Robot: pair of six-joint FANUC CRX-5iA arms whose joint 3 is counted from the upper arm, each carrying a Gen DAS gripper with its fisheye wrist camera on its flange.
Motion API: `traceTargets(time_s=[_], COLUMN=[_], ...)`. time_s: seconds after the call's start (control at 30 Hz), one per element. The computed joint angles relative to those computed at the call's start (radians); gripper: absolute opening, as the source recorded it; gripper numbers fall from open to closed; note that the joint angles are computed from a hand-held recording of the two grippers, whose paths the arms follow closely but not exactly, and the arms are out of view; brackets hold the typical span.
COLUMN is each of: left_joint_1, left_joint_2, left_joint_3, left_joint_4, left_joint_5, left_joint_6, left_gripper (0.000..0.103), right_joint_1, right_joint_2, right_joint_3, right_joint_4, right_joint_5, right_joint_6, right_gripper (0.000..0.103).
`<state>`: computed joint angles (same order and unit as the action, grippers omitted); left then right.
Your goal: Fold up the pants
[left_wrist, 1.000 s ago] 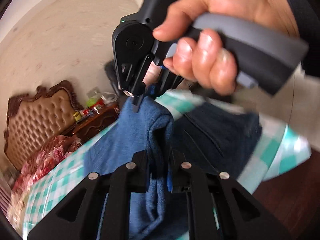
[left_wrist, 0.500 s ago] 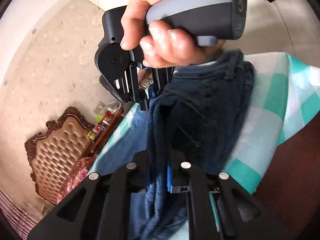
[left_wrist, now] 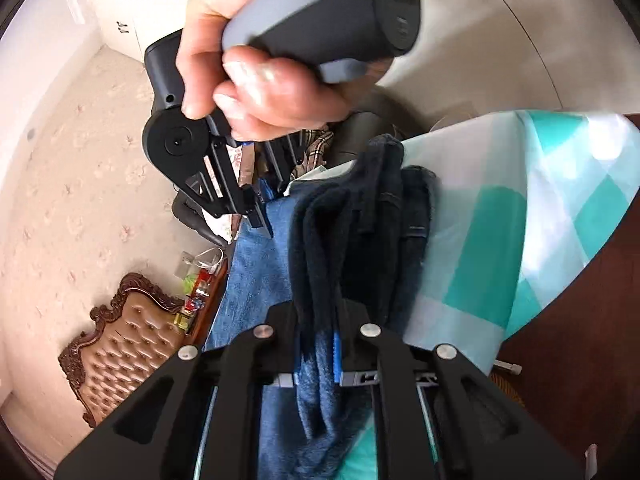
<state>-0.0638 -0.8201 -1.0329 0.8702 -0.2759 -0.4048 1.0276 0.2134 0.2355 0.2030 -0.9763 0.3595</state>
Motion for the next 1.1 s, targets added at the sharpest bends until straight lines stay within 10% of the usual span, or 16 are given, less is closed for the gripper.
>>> traceTargets(time_s=[0.27, 0.47, 0.57, 0.63, 0.8, 0.9, 1.1], left_joint_1=[-0.048, -0.077, -0.079, -0.076, 0.266, 0.493, 0.383], left_joint_2=[0.013, 0.06, 0.039, 0.031, -0.021, 0.128, 0.608], left_joint_3=[0.053, 0.057, 0.054, 0.051, 0.112, 0.268, 0.68], left_joint_4=[0.076, -0.132, -0.197, -0.153, 0.12, 0.171, 0.101], left_joint_5=[0.037, 0.025, 0.011, 0.014, -0.483, -0.775, -0.883], left_joint_6=[0.017, 0.166, 0.231, 0.225, 0.114, 0.254, 0.588], left_gripper=[0.01, 0.011, 0.02, 0.053, 0.069, 0.069, 0.043], right_joint_1=[0.039, 0.002, 0.003, 0.005, 0.064, 0.153, 0.259], right_joint_2=[-0.062, -0.078, -0.087, -0.096, -0.15, -0.131, 0.061], right_joint_3=[-0.018, -0.096, -0.147, -0.17, -0.243, -0.217, -0.034], right_joint_4=[0.122, 0.062, 0.081, 0.11, 0.351, 0.495, 0.532], right_joint_5=[0.001, -0.002, 0.036, 0.041, -0.063, -0.24, -0.472], right_joint_6=[-0.001, -0.025, -0.077, -0.127, -0.385, -0.487, -0.515], right_gripper=[0.008, 0.008, 0.014, 0.035, 0.046, 0.046, 0.045])
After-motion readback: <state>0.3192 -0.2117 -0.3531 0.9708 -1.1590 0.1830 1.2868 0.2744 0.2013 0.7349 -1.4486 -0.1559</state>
